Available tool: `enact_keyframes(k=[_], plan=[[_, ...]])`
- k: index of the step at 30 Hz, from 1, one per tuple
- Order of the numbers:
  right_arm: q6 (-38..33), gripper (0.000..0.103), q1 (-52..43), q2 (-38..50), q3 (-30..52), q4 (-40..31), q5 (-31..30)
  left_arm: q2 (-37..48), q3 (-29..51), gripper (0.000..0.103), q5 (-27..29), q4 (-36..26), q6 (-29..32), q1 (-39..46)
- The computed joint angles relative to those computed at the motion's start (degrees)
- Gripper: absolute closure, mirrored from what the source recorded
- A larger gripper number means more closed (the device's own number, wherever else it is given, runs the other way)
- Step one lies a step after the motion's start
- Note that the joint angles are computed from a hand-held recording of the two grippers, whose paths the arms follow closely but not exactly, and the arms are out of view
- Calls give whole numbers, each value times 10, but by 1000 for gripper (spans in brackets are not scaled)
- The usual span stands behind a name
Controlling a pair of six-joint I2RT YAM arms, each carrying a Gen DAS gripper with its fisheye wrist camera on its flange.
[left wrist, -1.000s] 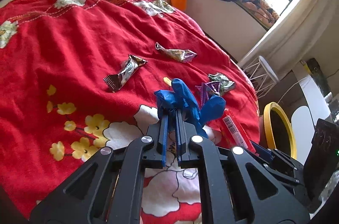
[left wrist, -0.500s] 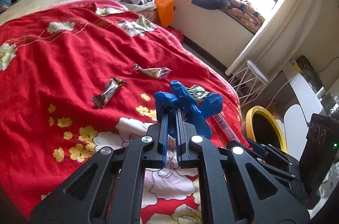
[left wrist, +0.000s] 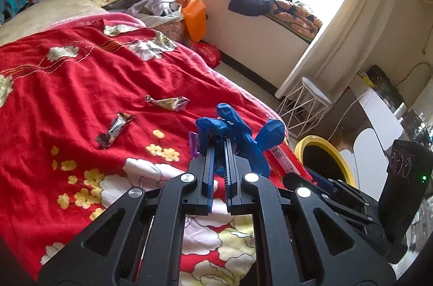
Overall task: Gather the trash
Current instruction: 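Carry the blue glove and red spray can over the yellow bin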
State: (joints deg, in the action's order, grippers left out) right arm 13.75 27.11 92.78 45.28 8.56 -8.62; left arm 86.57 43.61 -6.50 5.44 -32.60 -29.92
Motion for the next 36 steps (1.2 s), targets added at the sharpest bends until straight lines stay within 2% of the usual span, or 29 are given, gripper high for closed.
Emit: enact_keyframes(k=[36], plan=[[3,70,-155,-120,-93,12,-22,79,127,99,-24,-14,31,-113]])
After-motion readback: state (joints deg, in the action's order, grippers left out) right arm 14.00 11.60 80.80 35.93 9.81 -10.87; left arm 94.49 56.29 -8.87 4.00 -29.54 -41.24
